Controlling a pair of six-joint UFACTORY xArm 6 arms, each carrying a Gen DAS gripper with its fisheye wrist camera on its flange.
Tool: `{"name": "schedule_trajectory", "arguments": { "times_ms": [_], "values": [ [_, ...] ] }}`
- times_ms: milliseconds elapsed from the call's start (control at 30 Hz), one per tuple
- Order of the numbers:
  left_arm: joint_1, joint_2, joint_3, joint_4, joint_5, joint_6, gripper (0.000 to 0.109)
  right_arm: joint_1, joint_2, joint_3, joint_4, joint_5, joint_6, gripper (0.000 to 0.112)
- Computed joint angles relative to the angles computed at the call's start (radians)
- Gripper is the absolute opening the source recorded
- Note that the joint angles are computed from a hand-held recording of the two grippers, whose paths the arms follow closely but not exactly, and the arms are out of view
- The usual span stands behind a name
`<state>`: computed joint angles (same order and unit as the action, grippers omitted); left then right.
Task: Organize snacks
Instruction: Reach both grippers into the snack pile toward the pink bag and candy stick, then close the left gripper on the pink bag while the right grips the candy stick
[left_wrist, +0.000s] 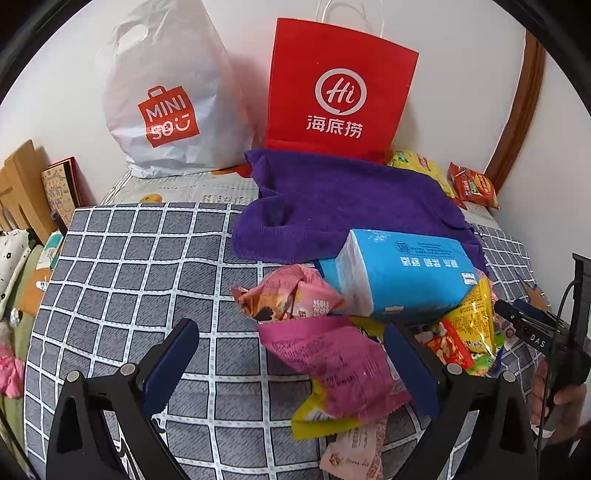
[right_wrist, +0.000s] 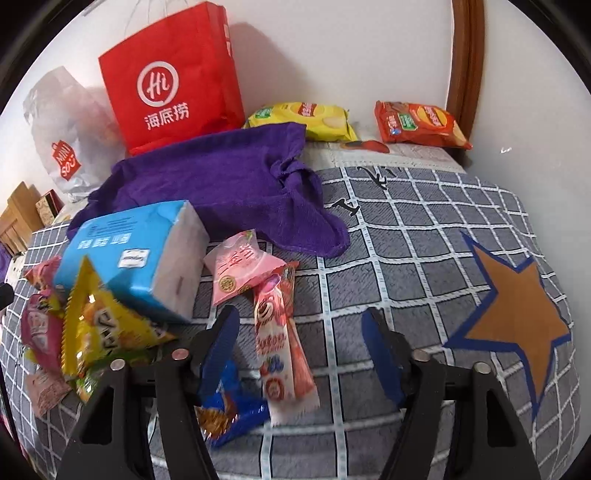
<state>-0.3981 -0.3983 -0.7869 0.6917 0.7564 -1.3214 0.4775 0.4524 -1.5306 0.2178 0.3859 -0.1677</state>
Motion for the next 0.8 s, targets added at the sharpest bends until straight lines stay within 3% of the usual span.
{"name": "schedule_trajectory", "arguments": {
  "times_ms": [267, 333, 400, 433, 667, 800],
  "values": [
    [0.038, 0.023, -0.006, -0.031, -0.024, 0.038, 0.100, 0.009, 0.097, -0.118, -0.006, 0.092, -0.026, 0.057],
    [0.045, 0.026, -0.003, -0.039, -0.032, 0.046, 0.100, 0.013, 0.104, -0.116, -0.038, 0.068, -0.011, 0.054],
    [0.051, 0.029, 0.001, -0.049, -0.044, 0.060, 0.100, 0.016, 0.106, -0.115, -0.047, 0.054, -0.019, 0.030],
    [0.054, 0.029, 0.005, -0.055, -0.051, 0.063, 0.100, 0.016, 0.105, -0.115, -0.046, 0.055, -0.019, 0.025],
    [0.058, 0.023, 0.031, -0.124, -0.123, 0.113, 0.100, 0.008, 0.052, -0.051, -0.077, 0.044, 0.023, 0.024],
    [0.029, 0.058, 0.001, -0.161, -0.120, 0.156, 0.100, 0.000, 0.001, 0.019, -0.118, 0.009, 0.069, 0.024]
  ]
}}
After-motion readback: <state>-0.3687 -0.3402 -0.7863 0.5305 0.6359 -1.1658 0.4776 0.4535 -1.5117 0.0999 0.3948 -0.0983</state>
